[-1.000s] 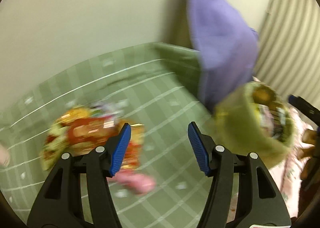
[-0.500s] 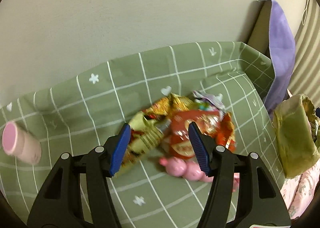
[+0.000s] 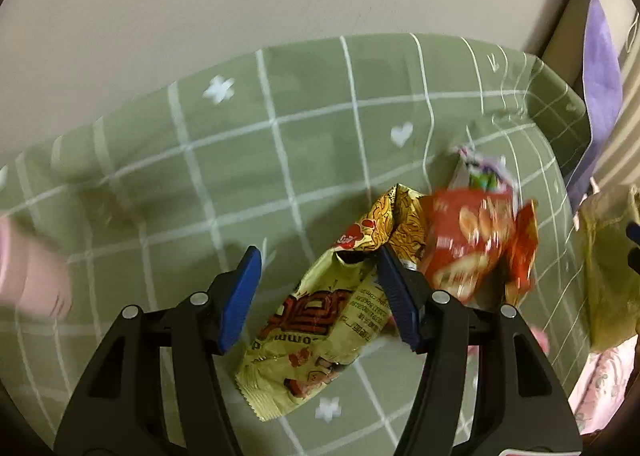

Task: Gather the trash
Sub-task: 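Move both grippers back to the mat toward the remaining snack packs, then grasp the yellow-gold snack bag with the left gripper while the right gripper grasps the red-gold packet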

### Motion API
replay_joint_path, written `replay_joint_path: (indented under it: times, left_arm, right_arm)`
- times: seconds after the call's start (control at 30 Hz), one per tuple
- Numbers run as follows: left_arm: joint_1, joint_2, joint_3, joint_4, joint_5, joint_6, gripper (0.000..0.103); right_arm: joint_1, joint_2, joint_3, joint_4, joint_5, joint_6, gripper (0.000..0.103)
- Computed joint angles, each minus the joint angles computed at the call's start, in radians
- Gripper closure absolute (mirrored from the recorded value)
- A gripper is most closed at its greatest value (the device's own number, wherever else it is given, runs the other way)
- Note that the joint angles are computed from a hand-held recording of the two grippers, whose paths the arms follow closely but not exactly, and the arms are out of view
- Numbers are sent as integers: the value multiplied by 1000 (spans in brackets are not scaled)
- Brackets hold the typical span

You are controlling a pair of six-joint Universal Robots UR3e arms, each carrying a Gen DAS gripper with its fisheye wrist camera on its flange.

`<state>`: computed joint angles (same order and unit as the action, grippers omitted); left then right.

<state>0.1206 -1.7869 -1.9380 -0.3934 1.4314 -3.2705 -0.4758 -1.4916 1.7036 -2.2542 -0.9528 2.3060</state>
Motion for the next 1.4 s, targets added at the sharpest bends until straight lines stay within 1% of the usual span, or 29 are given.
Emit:
replay_joint_path:
  times: [0.03,0.1,0.13,0.2,0.27,0.33,0.37,0.4,0.43,0.47,0.53,0.57,0.6,0.63,0.7,0.73,0.83,0.93,1.1,1.13,1.3,1.4]
  left_arm:
    - [0,38,-45,11,0,-17,46]
    - [21,117,-132,17,-38,-56,46]
    - [40,171,-189,20,-73,-77,46]
    - [49,243,-249,15,-84,-99,46]
    - [60,322,-307,11,-92,-108,46]
    - [69,393,-346,-9,-91,-114,46]
    - [74,427,-359,-24,-84,-113,46]
    - [63,423,-346,-29,-66,-122,46]
    - [63,448,-356,-41,-52,-121,46]
    - [63,465,-364,-49,-40,-121,46]
    - [81,507,-386,-75,-38,-117,46]
    - [107,543,-402,-102,-52,-101,46]
    - [119,564,-414,-114,-58,-94,46]
    - [115,564,-415,-116,-54,-95,46]
    - [112,565,-413,-121,-56,-83,46]
    - [107,560,-406,-121,-59,-75,46]
    - [92,525,-376,-104,-72,-45,46]
    - [73,452,-330,-74,-68,-28,46]
    - [15,270,-192,-58,-29,1,46]
    - [-1,220,-145,-68,-19,16,46]
    - [-30,70,24,-135,-16,35,46]
    - [-67,-24,153,-211,48,57,46]
  right_arm:
    - [25,29,-17,8,8,5,42]
    - [51,64,-37,20,22,12,42]
    - [66,94,-66,50,34,18,42]
    - [90,167,-143,145,81,38,42]
    - [113,202,-155,131,102,80,42]
    - [141,235,-151,73,102,146,43]
    - [153,265,-171,81,105,175,44]
    - [162,285,-186,92,100,195,45]
    - [176,308,-202,94,87,219,48]
    - [192,333,-217,94,71,239,49]
    - [217,365,-235,100,58,246,50]
    - [230,386,-252,118,61,239,52]
    - [242,403,-269,129,61,236,59]
    - [250,419,-284,142,65,227,74]
    - [251,439,-310,181,95,210,81]
    - [246,435,-308,185,108,204,87]
    - [232,388,-263,151,105,188,90]
    - [182,305,-204,154,115,135,91]
    - [107,209,-124,148,115,87,91]
    - [90,192,-110,153,115,76,91]
    - [12,131,-57,201,112,20,91]
    - [-16,102,-38,222,100,-13,91]
